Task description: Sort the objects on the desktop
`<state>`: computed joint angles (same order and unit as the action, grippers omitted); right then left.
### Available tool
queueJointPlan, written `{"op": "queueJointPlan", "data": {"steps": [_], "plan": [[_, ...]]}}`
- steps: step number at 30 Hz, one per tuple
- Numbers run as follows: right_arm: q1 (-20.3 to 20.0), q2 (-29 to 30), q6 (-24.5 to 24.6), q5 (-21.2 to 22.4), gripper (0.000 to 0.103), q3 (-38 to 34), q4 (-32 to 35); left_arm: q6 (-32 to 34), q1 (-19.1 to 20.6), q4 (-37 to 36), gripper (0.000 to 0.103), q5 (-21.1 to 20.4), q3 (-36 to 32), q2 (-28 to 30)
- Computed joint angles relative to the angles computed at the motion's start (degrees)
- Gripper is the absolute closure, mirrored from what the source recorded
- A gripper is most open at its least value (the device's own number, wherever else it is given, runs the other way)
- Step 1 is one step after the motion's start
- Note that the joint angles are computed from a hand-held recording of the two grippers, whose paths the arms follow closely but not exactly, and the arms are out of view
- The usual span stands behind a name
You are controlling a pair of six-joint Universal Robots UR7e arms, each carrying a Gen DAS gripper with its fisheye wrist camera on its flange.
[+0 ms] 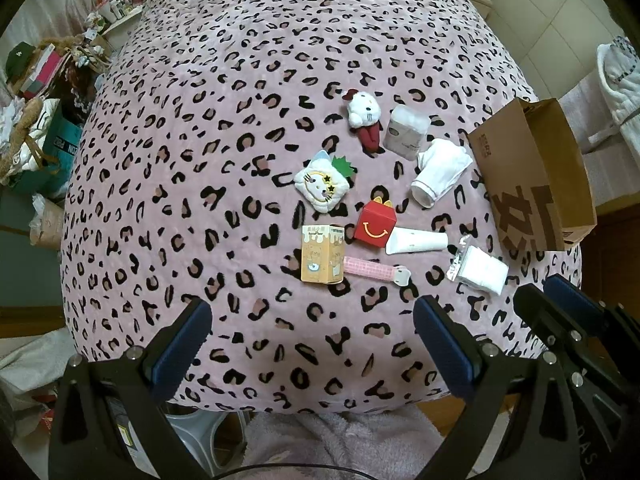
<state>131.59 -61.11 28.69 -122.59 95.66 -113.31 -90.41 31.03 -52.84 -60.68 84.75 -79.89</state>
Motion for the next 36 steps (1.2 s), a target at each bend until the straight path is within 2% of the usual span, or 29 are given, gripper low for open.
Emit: {"op": "queueJointPlan", "data": {"steps": [17,20,24,29,32,34,36], "plan": [[-0.35,-1.03,-0.70,0.21,0.068,1.22,-0.52,1.72,0.10,-0.70,0.001,0.60,-0.65,0.13],[-0.20,-0.91,0.51,0.10,0.068,0.55,0.03,2.94,0.32,-1.56,0.001,1.05,-0.92,0.47],[-0.39,-4.52,1.90,-0.90,0.068,3.34,0.16,6.21,0.43,-7.72,0.001,1.65,3.43,-2.04],[-0.67,-7.43,5.30,-6.05,0.066,8.95,-3.10,11.72,-0.49,-15.70,0.001,3.27,10.87,-5.65],[-2.51,-8.56,10.30,-5.82,0.063,11.57,0.46,14.99,0.02,-22.08,0.001,1.50,15.81,-8.32],[-3.92,-10.18,14.06,-5.66,0.063,14.34,0.61,16.44,0.54,-24.29,0.001,0.54,18.16,-9.12],[-5.62,-12.40,15.75,-4.83,0.063,18.17,-1.74,18.63,1.86,-27.32,0.001,-1.16,20.75,-9.65]]}}
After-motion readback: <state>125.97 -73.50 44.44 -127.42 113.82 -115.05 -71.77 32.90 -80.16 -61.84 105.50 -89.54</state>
